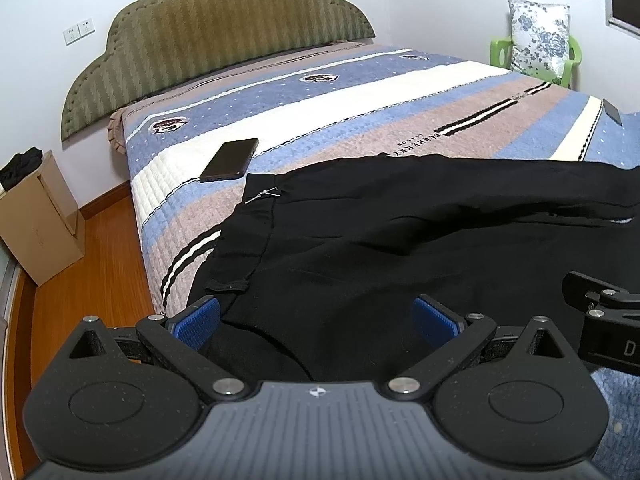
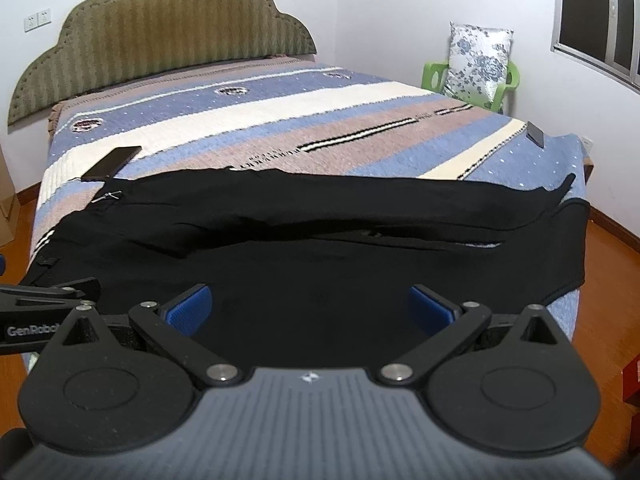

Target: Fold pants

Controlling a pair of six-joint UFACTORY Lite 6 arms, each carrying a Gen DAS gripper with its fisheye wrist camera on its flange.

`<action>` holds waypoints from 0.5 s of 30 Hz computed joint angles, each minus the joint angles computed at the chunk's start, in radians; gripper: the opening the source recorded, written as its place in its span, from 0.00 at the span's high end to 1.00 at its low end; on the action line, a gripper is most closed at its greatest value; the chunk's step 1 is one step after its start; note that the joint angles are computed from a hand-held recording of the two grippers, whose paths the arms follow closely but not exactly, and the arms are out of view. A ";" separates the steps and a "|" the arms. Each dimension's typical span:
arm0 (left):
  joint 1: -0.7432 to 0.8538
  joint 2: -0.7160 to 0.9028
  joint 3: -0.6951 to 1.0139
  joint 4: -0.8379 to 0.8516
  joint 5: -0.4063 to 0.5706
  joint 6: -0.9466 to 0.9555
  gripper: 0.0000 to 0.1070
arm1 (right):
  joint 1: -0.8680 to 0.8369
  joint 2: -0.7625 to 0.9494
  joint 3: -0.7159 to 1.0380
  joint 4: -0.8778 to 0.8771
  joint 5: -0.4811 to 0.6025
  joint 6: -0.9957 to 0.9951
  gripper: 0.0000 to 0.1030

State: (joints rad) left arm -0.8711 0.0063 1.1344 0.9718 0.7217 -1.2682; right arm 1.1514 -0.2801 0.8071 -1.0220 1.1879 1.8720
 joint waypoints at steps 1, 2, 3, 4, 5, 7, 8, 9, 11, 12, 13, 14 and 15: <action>0.002 -0.005 -0.004 -0.002 -0.003 -0.003 0.04 | -0.008 0.004 0.004 0.006 -0.004 -0.003 0.00; 0.006 -0.011 -0.010 -0.003 -0.008 -0.004 0.04 | -0.018 0.013 0.012 0.009 -0.010 -0.007 0.00; 0.010 -0.014 -0.014 -0.004 -0.012 -0.005 0.04 | -0.023 0.017 0.014 0.013 -0.014 -0.009 0.00; 0.013 -0.017 -0.016 -0.005 -0.015 -0.006 0.04 | -0.028 0.019 0.015 0.017 -0.017 -0.014 0.00; 0.013 -0.019 -0.018 -0.006 -0.015 -0.006 0.04 | -0.034 0.022 0.017 0.022 -0.020 -0.018 0.00; 0.016 -0.024 -0.023 -0.006 -0.018 -0.006 0.04 | -0.044 0.028 0.020 0.031 -0.030 -0.027 0.00; 0.016 -0.024 -0.023 -0.006 -0.018 -0.006 0.04 | -0.049 0.032 0.023 0.034 -0.036 -0.030 0.00; 0.018 -0.025 -0.024 -0.009 -0.021 0.000 0.04 | -0.054 0.033 0.023 0.037 -0.043 -0.030 0.00; 0.020 -0.032 -0.030 -0.009 -0.026 0.003 0.04 | -0.062 0.030 0.019 0.040 -0.057 -0.033 0.00; 0.023 -0.033 -0.031 -0.011 -0.032 0.008 0.04 | -0.063 0.031 0.019 0.040 -0.059 -0.034 0.00; 0.027 -0.035 -0.033 -0.012 -0.038 0.013 0.04 | -0.065 0.030 0.019 0.040 -0.062 -0.036 0.00; 0.031 -0.035 -0.035 -0.013 -0.044 0.018 0.04 | -0.064 0.031 0.019 0.038 -0.064 -0.038 0.00; 0.037 -0.034 -0.034 -0.016 -0.051 0.026 0.04 | -0.065 0.034 0.020 0.036 -0.068 -0.039 0.00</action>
